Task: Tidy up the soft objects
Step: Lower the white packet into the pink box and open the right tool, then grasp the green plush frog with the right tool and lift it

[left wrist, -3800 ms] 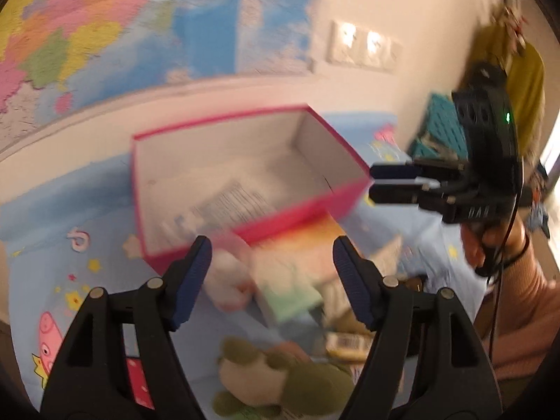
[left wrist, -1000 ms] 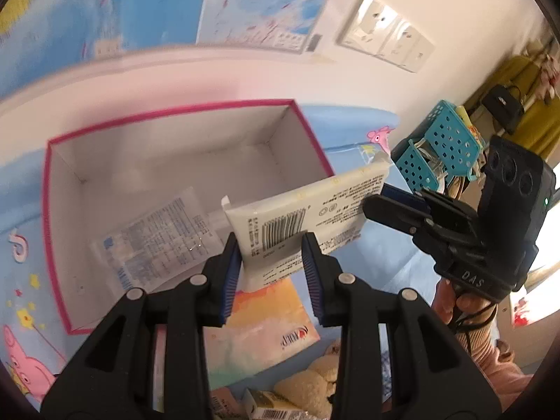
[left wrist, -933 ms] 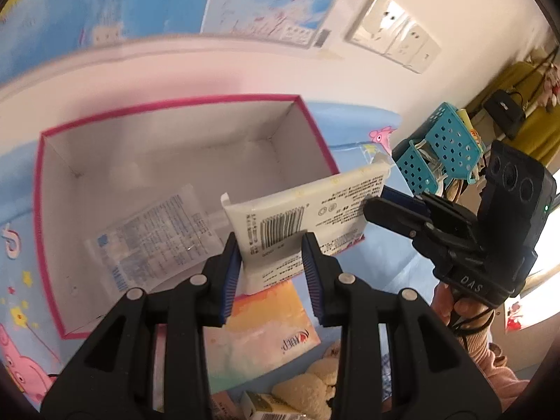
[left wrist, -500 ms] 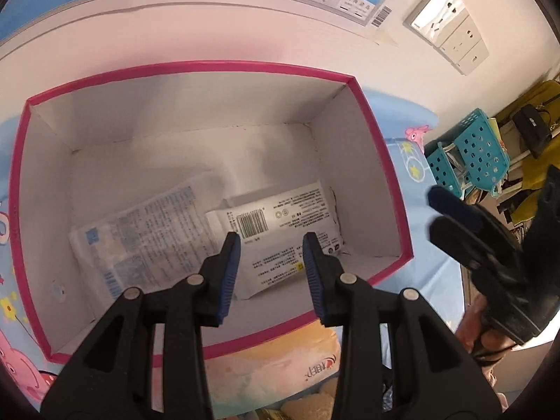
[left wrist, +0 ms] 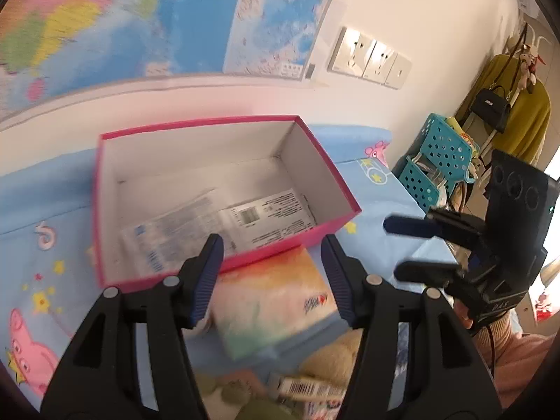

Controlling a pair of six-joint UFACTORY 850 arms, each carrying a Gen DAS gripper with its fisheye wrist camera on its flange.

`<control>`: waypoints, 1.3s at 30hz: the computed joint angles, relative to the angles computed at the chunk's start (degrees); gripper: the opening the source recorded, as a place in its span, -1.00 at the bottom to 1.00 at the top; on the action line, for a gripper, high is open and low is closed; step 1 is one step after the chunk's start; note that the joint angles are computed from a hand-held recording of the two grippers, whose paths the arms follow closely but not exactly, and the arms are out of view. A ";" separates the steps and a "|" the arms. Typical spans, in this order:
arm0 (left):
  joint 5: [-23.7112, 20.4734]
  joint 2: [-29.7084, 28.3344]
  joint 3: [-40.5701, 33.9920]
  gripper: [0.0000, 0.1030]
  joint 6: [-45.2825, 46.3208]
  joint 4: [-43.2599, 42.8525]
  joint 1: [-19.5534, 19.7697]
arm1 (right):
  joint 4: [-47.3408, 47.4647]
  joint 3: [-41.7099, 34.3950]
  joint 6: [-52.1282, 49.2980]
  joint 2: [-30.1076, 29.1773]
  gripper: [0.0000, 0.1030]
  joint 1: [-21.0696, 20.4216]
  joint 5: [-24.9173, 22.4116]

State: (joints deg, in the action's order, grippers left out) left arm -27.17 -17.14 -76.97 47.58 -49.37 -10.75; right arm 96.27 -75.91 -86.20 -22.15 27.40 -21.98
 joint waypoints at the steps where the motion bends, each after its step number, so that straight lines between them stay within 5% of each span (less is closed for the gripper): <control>1: 0.78 1.11 1.38 0.16 1.04 -0.96 0.39 | -0.13 0.86 -0.69 0.44 0.04 0.57 -1.17; 14: 5.41 9.22 15.75 0.16 4.94 -4.77 6.13 | -9.51 1.29 4.90 -2.28 0.04 8.25 -9.29; 30: 0.86 7.76 19.72 0.16 13.07 -11.30 9.17 | -32.53 -2.65 28.78 -6.48 0.17 15.38 8.42; 39: -4.42 5.82 18.99 0.17 17.09 -14.11 10.24 | -23.31 -2.19 20.12 -5.97 -0.08 12.81 4.65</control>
